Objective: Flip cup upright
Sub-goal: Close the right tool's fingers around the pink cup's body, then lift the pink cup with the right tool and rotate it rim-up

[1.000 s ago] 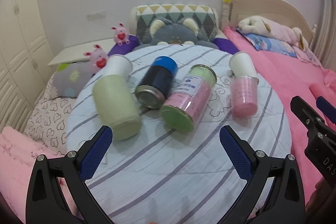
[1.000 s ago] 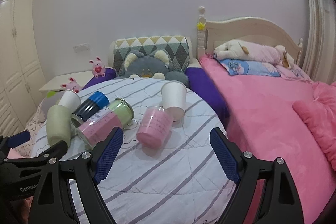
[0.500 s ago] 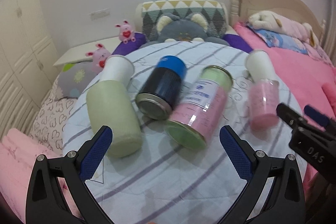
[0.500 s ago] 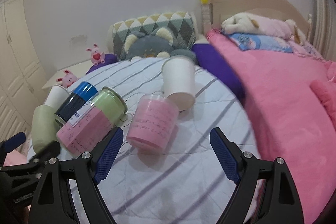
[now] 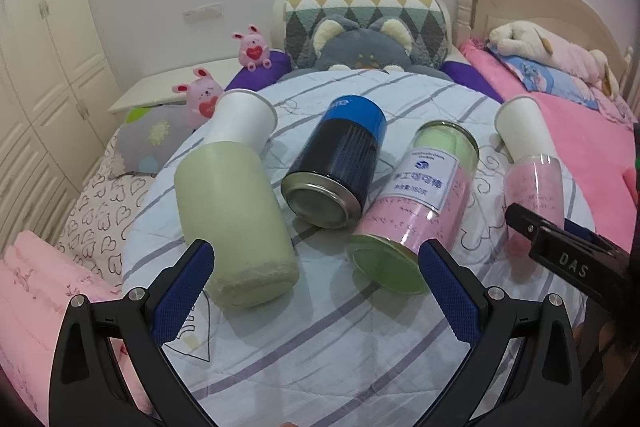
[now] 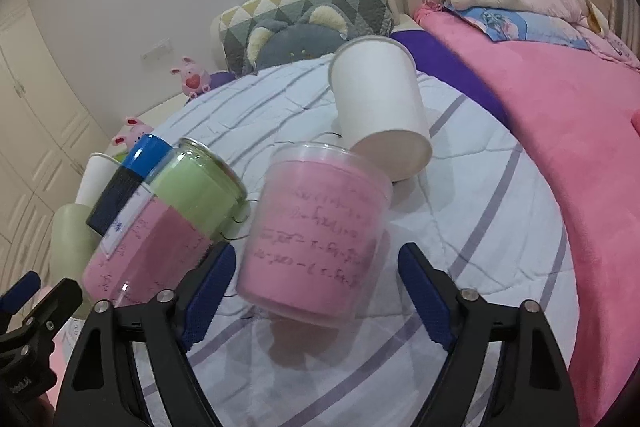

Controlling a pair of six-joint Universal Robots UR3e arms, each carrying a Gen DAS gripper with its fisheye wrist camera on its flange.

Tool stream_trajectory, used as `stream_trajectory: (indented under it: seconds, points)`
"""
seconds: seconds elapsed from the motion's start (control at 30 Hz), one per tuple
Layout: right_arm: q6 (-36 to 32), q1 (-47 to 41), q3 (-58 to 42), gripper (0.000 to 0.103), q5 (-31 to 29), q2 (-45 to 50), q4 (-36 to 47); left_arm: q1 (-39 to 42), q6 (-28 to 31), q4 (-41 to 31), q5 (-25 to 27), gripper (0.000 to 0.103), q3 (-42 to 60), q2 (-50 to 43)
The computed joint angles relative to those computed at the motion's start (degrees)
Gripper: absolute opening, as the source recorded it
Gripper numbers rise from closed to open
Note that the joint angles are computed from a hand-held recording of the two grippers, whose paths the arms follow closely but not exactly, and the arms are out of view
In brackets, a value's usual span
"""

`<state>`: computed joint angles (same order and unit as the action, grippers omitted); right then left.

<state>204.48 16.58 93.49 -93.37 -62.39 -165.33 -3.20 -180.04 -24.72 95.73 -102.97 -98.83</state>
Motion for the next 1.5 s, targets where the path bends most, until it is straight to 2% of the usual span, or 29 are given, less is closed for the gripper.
stream_trajectory:
  seconds: [0.07,0.47,0.9,1.0,1.03,1.07,1.37,1.5]
  points:
    - [-0.4,-0.4,0.2,0.061,0.4,0.0,0.1,-0.3,0.2,-0.3,0.1,0.103,-0.1,0.1]
    - [-2.5,-0.2,7.1,0.062,0.6,-5.2,-2.5,-2.1,-0.9,-1.7,-0.5,0.103,-3.8,4.9]
    - [-3.7,0.4,19.3,0.062,4.1,-12.9,-7.5,-7.4,-3.6,-3.1,3.3,0.103,-4.9,7.6]
    - [-3.8,-1.2,21.5,0.066,6.5,-13.2,-9.3,-8.2,-4.7,-4.4,3.5,0.103,-4.4,7.8]
    - [-3.6,-1.6,22.2,0.080,6.9,-13.5,-10.1,-8.7,-5.3,-4.8,3.8,0.103,-4.1,7.9]
    - [-3.5,-1.6,23.1,0.082,6.5,-14.1,-11.2,-9.2,-5.8,-5.1,4.2,0.103,-3.9,7.8]
    - [-8.1,-6.2,32.2,0.082,10.0,-22.1,-16.9,-13.7,-12.1,-7.8,3.4,0.103,0.2,6.3]
    - [-11.6,-8.1,35.8,0.082,8.0,-25.8,-16.9,-16.8,-14.9,-10.2,2.4,0.103,5.7,1.4]
